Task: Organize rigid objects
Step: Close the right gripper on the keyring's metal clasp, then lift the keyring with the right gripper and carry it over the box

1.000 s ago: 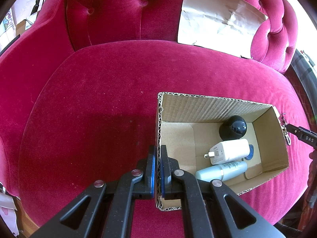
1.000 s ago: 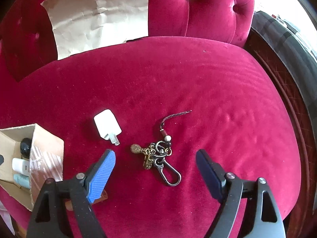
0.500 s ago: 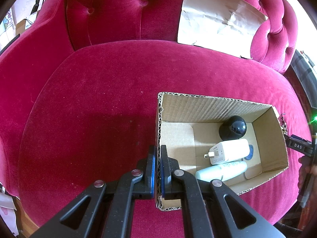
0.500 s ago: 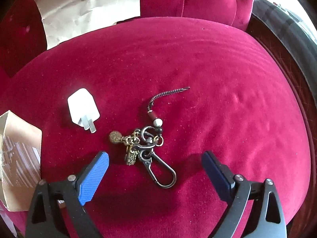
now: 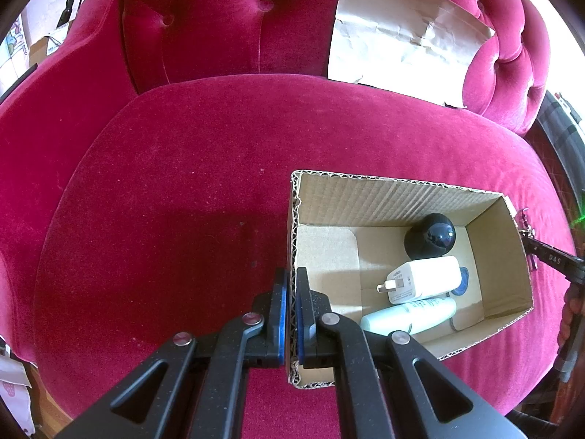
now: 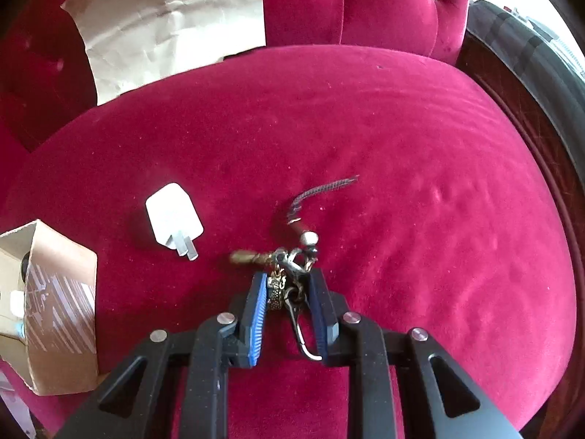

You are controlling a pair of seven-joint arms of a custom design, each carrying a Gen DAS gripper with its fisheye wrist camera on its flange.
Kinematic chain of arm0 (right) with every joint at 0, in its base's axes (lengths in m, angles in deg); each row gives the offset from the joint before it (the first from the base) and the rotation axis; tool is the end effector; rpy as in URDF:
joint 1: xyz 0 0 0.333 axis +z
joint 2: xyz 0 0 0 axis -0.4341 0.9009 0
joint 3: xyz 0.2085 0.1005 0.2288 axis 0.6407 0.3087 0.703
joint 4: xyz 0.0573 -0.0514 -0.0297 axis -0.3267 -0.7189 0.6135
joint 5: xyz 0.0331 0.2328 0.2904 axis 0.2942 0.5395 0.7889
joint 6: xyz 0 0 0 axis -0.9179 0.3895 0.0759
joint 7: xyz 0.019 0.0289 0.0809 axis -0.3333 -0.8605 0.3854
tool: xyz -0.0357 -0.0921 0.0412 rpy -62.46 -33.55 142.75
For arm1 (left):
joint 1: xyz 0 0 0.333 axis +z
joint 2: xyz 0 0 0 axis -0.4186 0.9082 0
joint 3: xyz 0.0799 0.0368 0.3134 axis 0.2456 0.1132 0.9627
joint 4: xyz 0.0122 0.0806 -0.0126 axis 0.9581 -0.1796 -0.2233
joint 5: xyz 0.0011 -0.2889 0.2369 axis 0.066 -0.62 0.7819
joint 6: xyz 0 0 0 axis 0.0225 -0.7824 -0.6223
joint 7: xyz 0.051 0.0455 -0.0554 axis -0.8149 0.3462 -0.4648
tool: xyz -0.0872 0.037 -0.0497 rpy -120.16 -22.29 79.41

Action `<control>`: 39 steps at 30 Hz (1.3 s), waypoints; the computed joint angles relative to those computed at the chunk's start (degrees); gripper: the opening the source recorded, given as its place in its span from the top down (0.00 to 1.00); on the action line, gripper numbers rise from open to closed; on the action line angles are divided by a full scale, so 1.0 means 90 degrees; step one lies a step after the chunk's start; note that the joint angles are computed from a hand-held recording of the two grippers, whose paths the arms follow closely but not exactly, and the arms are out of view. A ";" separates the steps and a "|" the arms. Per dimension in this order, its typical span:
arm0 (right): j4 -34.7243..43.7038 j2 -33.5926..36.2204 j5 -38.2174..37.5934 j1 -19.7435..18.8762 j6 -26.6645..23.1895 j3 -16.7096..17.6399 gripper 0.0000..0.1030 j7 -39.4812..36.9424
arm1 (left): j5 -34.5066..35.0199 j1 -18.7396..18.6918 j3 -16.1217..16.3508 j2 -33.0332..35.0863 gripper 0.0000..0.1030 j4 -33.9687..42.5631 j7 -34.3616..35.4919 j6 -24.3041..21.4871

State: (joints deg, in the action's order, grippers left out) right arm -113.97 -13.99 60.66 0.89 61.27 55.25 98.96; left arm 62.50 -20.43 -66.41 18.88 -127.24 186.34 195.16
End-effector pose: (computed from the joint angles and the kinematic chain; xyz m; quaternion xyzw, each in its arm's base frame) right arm 0.6542 0.2733 0.3749 -0.5051 0.8313 -0.1923 0.1293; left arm 0.7419 -0.0485 0.4205 -0.5384 0.7981 -0.2348 0.1341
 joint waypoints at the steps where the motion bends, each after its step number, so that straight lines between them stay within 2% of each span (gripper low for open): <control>1: 0.0035 0.0020 -0.0031 0.0020 -0.0039 -0.0011 0.78 -0.0014 | 0.0005 -0.0005 0.0002 -0.0001 0.97 -0.0003 -0.0008 0.0004; 8: 0.0257 0.0115 -0.0104 0.0116 -0.0208 -0.0056 0.78 0.0151 | 0.0017 -0.0006 -0.0001 -0.0007 0.97 -0.0014 -0.0027 0.0018; 11: -0.0006 -0.0136 -0.0295 0.0168 -0.0026 -0.0105 0.78 0.0298 | 0.0026 -0.0010 0.0003 -0.0011 0.97 -0.0017 -0.0031 0.0021; 25: 0.0150 -0.0395 -0.0705 0.0223 -0.0278 -0.0003 0.78 0.0573 | 0.0028 -0.0009 0.0002 -0.0005 0.97 -0.0008 -0.0042 0.0016; 39: 0.0820 -0.0296 -0.0991 0.0430 -0.0511 0.0014 0.78 0.0589 | 0.0016 0.0000 -0.0002 0.0015 0.97 0.0004 -0.0058 0.0018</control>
State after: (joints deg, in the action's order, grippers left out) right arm -106.59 -16.66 51.74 4.75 56.67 55.38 104.26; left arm 62.65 -20.43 -66.43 19.01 -127.20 185.82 195.32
